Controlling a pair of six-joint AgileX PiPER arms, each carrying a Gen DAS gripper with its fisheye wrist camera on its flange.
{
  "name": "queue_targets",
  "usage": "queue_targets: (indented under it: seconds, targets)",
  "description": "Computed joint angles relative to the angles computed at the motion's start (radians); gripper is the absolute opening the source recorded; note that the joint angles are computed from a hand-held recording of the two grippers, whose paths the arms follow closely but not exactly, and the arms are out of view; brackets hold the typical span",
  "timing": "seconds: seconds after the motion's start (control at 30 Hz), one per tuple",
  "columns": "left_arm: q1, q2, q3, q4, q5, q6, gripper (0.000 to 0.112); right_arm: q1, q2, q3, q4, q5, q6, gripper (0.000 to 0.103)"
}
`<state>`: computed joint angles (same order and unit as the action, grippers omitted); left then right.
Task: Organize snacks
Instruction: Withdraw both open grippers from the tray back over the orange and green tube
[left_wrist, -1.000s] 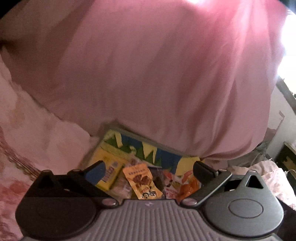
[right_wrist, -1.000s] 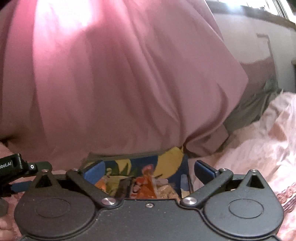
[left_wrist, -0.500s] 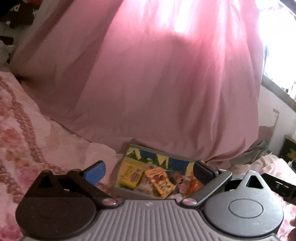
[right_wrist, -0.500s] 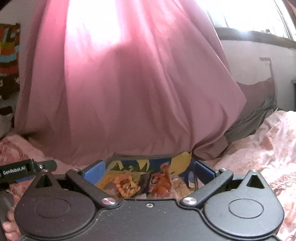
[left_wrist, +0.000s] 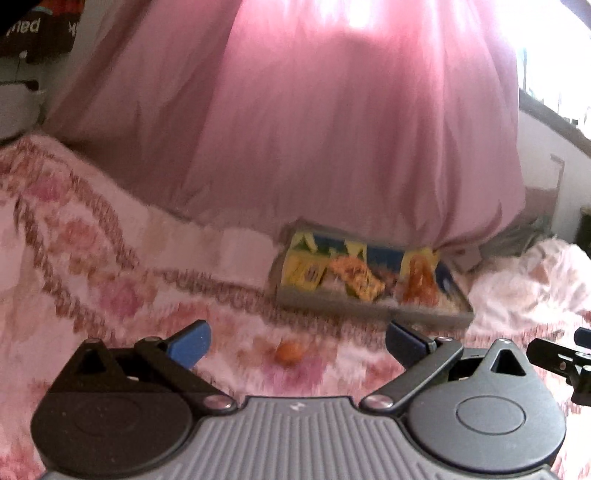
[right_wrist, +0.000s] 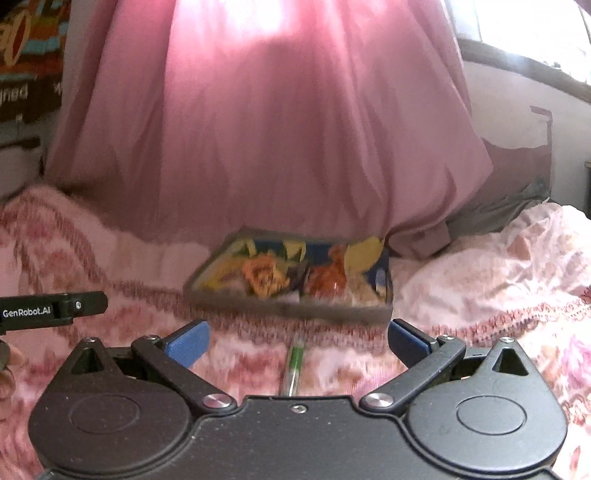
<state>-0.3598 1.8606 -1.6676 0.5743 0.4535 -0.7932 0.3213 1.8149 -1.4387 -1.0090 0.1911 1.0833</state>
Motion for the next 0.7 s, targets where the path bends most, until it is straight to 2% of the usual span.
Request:
queue_targets:
  seconds: [0.07,0.2,0.23,0.47,0.7]
  targets:
    - [-0.007,-0.023,0.048,0.005,0.013,0.000,0.103,0.019,-0.011,0.030,0.011,0.024,-0.018,0.102]
    - [-0.028,-0.068,0.135,0.044,0.051,-0.031,0.103,0.043,-0.022,0.065,0.209,0.069,-0.198,0.102]
    - [-0.031,-0.074,0.146,0.037,0.060,-0.025,0.103,0.050,-0.021,0.072,0.219,0.077,-0.204,0.102]
    - [-0.042,-0.065,0.130,-0.013,0.157,0.022,0.103,0.083,0.005,0.069,0.138,0.117,-0.145,0.102]
    - [-0.036,-0.054,0.114,-0.026,0.171,0.025,0.103,0.078,0.034,0.044,0.165,0.122,-0.149,0.102]
